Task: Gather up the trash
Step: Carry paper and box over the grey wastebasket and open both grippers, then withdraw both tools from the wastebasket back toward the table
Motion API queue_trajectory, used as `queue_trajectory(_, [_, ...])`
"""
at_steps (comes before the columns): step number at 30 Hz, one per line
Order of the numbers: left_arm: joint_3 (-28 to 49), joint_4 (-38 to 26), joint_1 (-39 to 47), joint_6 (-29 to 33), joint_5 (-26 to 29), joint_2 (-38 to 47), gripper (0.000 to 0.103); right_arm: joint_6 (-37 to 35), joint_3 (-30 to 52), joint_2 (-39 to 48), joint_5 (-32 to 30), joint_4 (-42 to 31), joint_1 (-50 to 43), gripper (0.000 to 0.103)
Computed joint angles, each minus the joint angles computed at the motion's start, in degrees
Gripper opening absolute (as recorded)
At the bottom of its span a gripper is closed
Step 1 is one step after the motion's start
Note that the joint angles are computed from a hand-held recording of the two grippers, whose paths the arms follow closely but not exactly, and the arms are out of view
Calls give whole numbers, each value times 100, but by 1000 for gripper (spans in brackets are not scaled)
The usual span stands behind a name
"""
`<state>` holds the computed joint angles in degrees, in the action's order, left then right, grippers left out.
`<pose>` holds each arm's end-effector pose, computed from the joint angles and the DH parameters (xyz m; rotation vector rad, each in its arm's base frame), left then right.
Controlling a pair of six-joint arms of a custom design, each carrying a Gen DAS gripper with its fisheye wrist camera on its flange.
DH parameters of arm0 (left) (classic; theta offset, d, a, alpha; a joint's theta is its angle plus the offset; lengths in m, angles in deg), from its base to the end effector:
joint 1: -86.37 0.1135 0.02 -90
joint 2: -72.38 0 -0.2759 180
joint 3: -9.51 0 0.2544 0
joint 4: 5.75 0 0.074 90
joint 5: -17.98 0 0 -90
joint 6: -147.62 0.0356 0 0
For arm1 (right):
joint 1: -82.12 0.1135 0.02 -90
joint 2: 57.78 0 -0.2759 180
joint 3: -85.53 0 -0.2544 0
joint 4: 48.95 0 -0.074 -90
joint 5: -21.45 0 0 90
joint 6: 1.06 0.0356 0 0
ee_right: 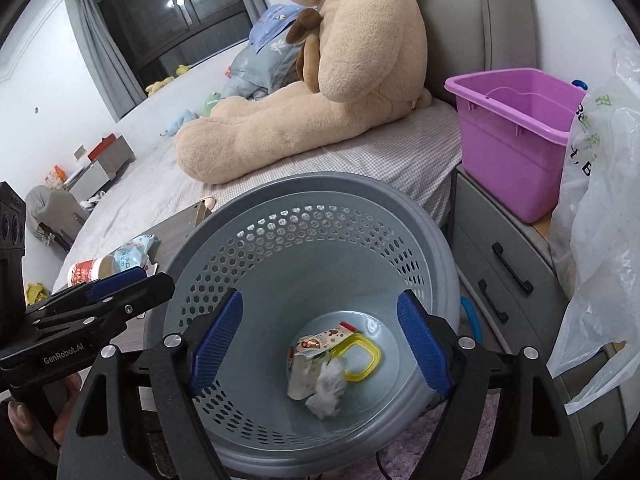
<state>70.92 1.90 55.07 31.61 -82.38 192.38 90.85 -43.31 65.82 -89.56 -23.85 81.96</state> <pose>0.3103 -0.1812 0.0507 0.0344 2.4524 -0.2220 0.3221 0.0119 0.0219 -0.1286 2.3694 0.4529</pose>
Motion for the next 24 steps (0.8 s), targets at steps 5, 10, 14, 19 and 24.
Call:
queue_trajectory(5, [-80,67,-21,-60,-83,-35,65,1,-17,11,-1,31,29,80])
queue_trajectory(10, [-213,208,-23,-118,-97,-99,68,21,-100,-14,20,126,92,84])
queue_trajectory(14, [-291,216,-43,-167,-193,-146,68,36,-108,42,24,170,117,85])
queue_trajectory(19, [-484,301,-19,-244,-265,-272,69,1,-113,88,66,125,216,86])
queue_trajectory(24, [-803,450,27,-304,-457,-499,70,-47,-114,55,32,74,322,86])
